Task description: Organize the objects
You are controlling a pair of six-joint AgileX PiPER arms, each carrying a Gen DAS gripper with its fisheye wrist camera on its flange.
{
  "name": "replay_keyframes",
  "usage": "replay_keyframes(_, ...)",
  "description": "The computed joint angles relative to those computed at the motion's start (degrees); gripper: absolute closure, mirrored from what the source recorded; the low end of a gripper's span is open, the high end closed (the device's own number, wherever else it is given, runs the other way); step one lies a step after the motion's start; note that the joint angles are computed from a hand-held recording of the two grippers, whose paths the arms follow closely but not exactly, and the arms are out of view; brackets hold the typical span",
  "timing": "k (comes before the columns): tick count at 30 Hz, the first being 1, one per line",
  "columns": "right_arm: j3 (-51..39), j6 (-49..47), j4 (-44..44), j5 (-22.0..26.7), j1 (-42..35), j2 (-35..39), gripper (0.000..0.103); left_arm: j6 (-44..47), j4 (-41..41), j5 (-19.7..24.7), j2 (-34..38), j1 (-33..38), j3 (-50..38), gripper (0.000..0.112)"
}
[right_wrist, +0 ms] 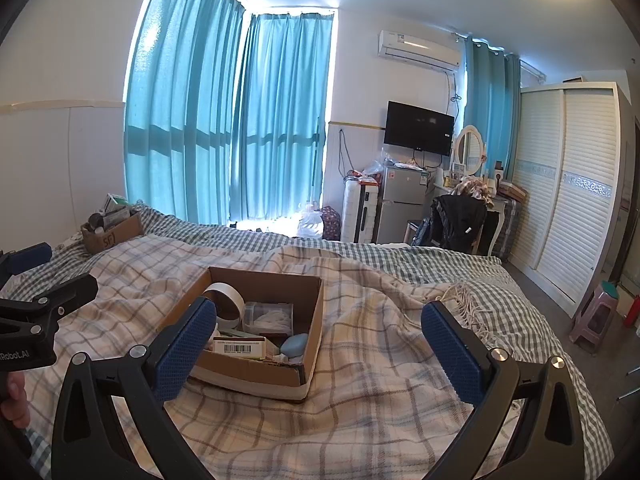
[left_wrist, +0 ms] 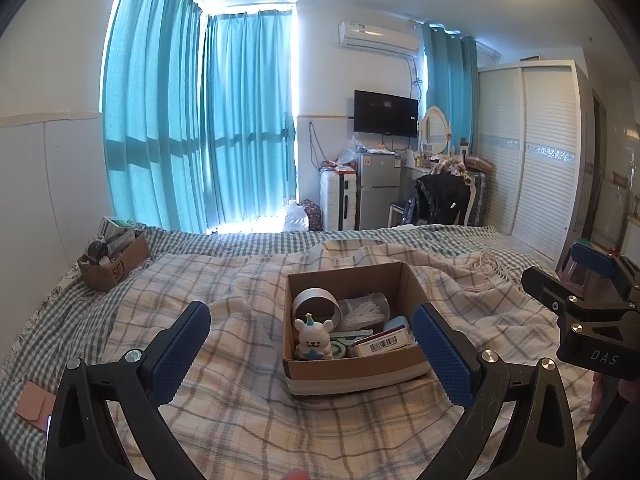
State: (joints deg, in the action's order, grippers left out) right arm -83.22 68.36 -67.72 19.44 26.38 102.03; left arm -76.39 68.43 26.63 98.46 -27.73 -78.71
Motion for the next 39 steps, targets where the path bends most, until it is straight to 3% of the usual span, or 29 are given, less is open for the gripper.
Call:
replay_keyframes(27, -1.0, -1.6, 0.0, 1.9, 0.7, 0.5, 0.000, -0.1, 1.3, 1.6, 0.4, -0.4, -0.3, 0.009)
replay_keyframes(39, -1.3, -4.3, 2.4, 2.0, 1.0, 0.6, 0.000, -0.8, 1.2, -0.5, -0.2, 0.4, 0.8, 0.009)
